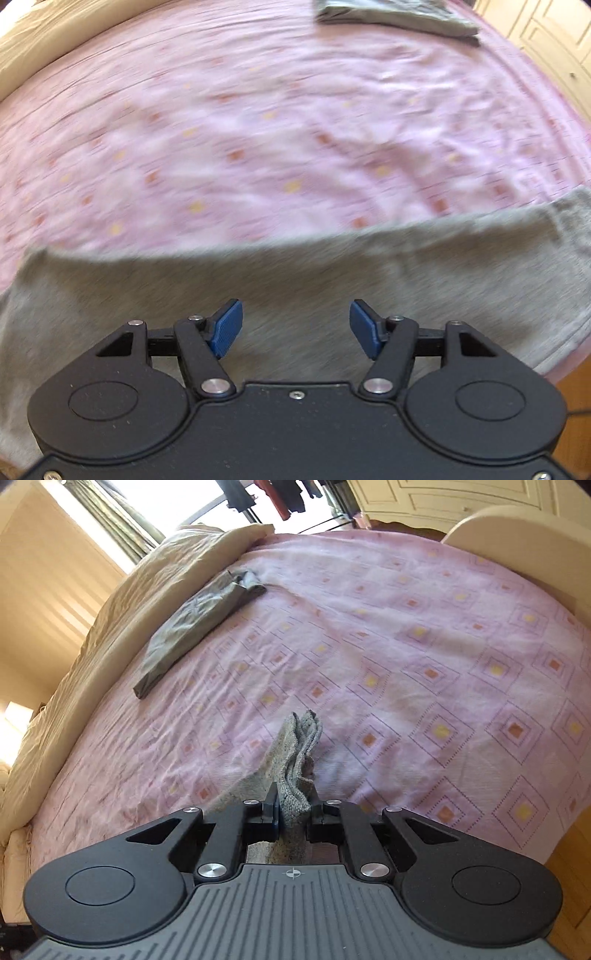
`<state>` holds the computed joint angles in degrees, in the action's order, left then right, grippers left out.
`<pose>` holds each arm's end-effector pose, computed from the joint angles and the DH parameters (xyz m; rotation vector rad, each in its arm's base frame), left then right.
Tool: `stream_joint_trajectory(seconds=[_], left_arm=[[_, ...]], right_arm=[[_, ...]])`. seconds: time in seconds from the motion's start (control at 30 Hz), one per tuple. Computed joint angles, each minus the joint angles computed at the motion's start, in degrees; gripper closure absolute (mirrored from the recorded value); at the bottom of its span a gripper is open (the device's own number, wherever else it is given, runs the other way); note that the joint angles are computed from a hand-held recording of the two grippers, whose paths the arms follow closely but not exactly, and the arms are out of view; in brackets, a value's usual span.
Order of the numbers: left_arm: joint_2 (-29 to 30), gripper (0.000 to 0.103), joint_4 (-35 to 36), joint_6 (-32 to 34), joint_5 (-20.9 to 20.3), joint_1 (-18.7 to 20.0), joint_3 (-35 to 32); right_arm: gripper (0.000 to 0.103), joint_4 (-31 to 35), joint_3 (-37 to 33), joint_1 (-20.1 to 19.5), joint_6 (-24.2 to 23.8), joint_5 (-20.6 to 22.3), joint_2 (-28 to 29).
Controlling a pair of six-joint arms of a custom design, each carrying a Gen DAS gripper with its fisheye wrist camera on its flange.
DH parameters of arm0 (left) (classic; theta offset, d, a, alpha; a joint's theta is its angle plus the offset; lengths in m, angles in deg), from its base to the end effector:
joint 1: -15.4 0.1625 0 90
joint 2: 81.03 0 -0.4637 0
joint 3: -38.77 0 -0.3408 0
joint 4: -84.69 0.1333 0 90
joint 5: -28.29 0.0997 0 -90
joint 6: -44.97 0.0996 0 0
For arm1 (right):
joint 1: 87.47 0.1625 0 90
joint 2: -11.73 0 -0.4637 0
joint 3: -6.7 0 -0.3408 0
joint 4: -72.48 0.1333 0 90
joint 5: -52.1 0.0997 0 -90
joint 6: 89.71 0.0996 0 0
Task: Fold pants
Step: 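Grasp the trouser leg hem with the right gripper and lift it, then fold the held leg hem over onto the trousers with the right gripper, release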
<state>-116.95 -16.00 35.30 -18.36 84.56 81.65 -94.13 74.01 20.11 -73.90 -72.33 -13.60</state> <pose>-0.1025 -0.8362 0.3274 0.2033 2.3996 -0.3275 0.3154 -0.7405 0.1220 -0.2081 -2.5679 0.9940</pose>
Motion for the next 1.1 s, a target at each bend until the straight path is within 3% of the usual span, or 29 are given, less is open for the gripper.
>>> stream_joint_trajectory(seconds=[0.13,0.23,0.37,0.43,0.57,0.8,0.9,1.1], left_arm=[[6.60,0.037,3.38,2.06,0.47,0.03,-9.68],[13.47,0.037,13.37,1.70,2.69,0.62,-22.03],[16.23,0.035,14.80,4.42,3.53,0.58,-27.23],[14.19,0.038,12.68,3.81,2.71,0.39,-23.92],[5.21,0.038,3.79,3.00,-0.05,-0.35,-7.48],[-4.03,0.038,4.93,2.85,-4.95,-0.80,10.57],[-5.53,0.037,2.30,4.07,-4.33,-0.55,15.19],[-6.96,0.038,0.81,5.62,-7.23,0.18,12.64]], right_arm=[[0.092,0.49,-1.65,0.77,-2.87,0.80,0.11],[0.092,0.48,-2.39,1.22,-4.32,1.03,0.30],[0.091,0.02,-2.65,1.65,-4.84,1.06,0.53],[0.091,-0.28,-2.40,1.75,-4.98,1.01,0.47],[0.091,-0.58,-1.71,1.92,-4.75,0.78,0.23],[0.091,-0.96,-1.85,2.38,-4.60,0.12,0.56],[0.091,-1.16,-2.39,2.91,-5.03,-0.62,1.08],[0.091,-1.06,-5.35,5.14,-7.42,-3.50,3.23]])
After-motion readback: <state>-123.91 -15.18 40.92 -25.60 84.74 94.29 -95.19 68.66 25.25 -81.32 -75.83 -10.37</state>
